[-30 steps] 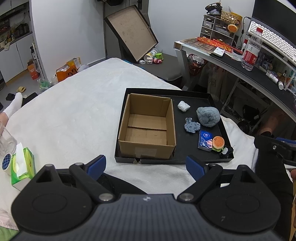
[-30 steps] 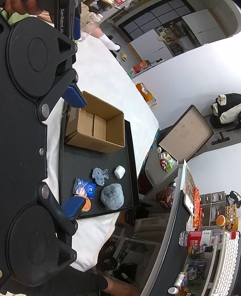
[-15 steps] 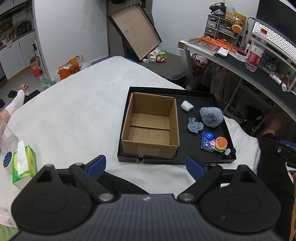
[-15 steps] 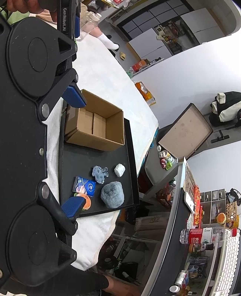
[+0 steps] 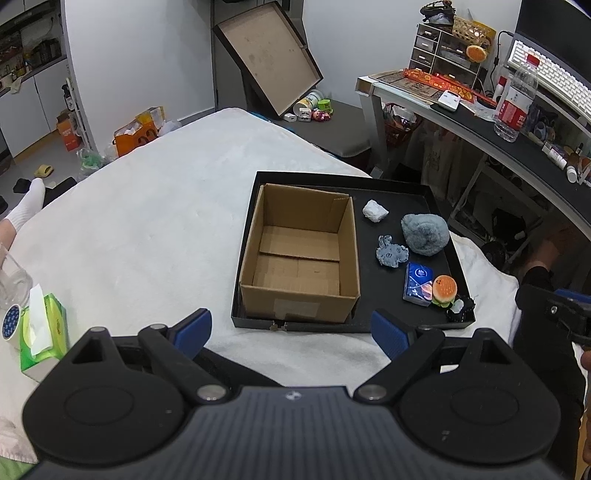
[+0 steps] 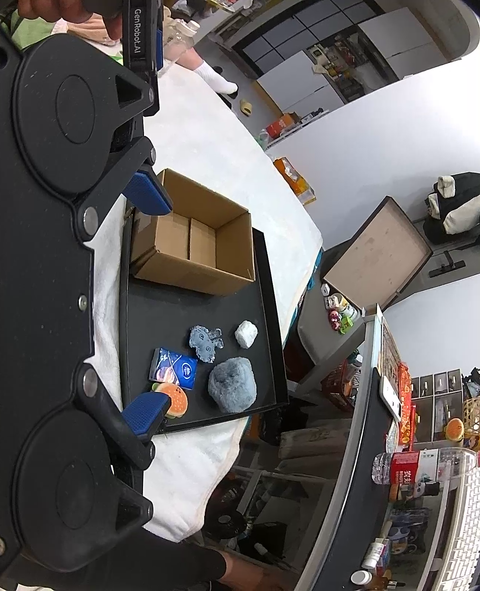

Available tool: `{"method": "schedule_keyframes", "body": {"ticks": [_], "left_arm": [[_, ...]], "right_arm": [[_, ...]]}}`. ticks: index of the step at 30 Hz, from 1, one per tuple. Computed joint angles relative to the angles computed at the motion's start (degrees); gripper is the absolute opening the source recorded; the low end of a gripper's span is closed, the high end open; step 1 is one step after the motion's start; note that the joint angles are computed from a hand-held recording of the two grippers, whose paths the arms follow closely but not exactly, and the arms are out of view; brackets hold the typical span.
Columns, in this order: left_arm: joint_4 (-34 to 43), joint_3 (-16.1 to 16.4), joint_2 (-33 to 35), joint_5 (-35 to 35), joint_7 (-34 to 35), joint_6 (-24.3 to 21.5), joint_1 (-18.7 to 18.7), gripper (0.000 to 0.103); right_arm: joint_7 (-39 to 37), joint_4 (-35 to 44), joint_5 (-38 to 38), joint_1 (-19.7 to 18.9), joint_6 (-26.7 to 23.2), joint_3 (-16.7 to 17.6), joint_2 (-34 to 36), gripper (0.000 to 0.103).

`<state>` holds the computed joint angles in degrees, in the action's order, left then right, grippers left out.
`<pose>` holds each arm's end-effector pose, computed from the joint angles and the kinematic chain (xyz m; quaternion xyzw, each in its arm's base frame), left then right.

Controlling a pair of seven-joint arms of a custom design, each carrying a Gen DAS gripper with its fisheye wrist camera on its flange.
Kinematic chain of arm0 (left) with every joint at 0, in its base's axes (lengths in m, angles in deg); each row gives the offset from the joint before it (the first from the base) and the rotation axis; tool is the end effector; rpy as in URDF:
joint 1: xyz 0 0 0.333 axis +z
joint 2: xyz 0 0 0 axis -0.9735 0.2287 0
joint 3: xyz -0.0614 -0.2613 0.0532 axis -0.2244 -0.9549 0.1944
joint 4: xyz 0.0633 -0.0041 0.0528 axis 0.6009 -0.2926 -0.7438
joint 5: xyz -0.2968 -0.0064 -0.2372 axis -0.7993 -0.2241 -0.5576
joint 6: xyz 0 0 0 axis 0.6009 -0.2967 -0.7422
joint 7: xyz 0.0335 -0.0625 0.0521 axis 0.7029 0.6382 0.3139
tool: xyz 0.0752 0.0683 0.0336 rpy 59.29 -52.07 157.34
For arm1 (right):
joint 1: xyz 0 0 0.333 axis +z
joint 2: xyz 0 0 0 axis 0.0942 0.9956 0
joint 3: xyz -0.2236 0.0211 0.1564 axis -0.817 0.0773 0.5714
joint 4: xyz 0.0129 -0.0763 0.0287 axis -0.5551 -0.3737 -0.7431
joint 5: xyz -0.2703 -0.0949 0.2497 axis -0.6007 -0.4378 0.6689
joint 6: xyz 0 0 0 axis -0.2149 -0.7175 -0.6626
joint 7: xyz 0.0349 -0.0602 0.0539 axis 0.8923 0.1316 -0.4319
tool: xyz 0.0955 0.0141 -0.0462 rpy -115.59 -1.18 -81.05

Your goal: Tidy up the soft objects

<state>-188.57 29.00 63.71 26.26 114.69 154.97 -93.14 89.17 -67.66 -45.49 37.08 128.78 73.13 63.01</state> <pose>0.4158 -0.3109 0.5746 -0.7343 0.5935 -0.2259 0.2399 0.4828 0.4122 0.5478 -0.7030 0.5746 -0.1343 0.3969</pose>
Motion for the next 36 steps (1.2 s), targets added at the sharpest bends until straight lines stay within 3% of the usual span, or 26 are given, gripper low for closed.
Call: {"method": "schedule_keyframes", "body": {"ticks": [11, 27, 36], "left_arm": [[0.5, 1.2, 2.1, 0.2, 0.0, 3.3, 0.9, 0.092], [1.1, 3.2, 7.3, 1.7, -0.9, 9.1, 2.0, 0.092], [0.9, 4.6, 9.8, 3.0, -1.6, 10.7, 2.6, 0.092]], "right_arm": [[-3.7, 4.0, 3.7, 0.3, -0.4, -0.1, 4.4, 0.103], [2.3, 6.8, -0.9, 1.9, 1.8, -3.8, 9.2, 0.103], [1.8, 10.2, 0.8, 1.8, 1.8, -4.2, 13.8, 0.103]]}}
